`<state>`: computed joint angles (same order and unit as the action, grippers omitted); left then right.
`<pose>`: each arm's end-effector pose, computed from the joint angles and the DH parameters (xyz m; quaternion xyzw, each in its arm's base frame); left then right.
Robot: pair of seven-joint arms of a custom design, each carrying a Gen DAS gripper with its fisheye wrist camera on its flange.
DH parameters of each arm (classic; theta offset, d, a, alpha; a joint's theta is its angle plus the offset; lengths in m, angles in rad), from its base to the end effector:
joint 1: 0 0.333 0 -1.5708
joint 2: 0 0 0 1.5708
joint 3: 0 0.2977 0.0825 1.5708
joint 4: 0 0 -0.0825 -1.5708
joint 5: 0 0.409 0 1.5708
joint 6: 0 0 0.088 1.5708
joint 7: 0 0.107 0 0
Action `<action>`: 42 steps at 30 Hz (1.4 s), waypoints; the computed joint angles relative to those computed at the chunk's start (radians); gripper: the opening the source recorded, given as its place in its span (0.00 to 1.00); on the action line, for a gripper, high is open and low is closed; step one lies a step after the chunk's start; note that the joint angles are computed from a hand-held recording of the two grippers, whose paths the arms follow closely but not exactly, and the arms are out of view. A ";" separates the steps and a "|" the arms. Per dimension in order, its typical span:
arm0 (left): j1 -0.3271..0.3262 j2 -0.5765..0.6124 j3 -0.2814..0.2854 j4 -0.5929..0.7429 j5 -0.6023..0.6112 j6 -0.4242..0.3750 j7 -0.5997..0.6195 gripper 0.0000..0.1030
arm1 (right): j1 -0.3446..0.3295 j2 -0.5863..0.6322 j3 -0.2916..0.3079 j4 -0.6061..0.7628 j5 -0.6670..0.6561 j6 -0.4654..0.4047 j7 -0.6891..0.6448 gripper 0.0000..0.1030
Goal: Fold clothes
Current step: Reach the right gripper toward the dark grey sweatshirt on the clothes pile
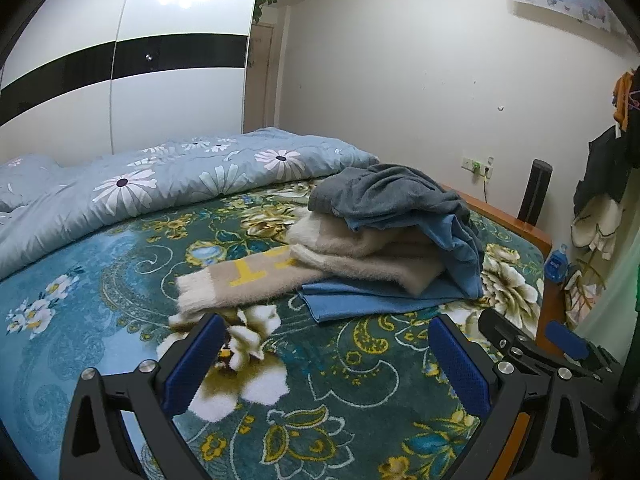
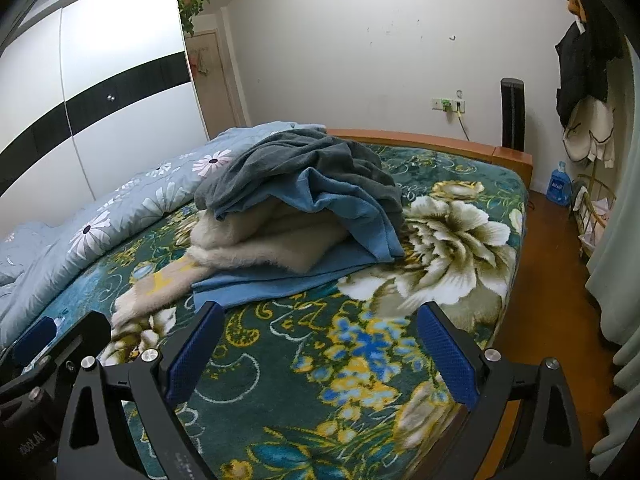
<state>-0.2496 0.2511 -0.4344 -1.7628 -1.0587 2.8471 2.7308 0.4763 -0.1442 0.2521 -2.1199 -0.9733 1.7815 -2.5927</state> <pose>0.5725 -0.3763 0.4784 -0.2939 0.8120 -0.4950 0.0965 0.4394 0.3010 0.4670 -0.2176 0.8555 -0.4242 0.2019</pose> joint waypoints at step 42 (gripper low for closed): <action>0.129 0.134 0.047 0.199 0.170 -0.316 -0.545 1.00 | -0.170 0.159 -0.188 0.309 0.038 0.148 -0.850 0.05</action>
<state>-0.1203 0.3851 -0.3874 -1.5640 -0.8886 2.5313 2.1855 0.3062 0.0151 0.0641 -1.8109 -0.9354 1.9294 -3.4426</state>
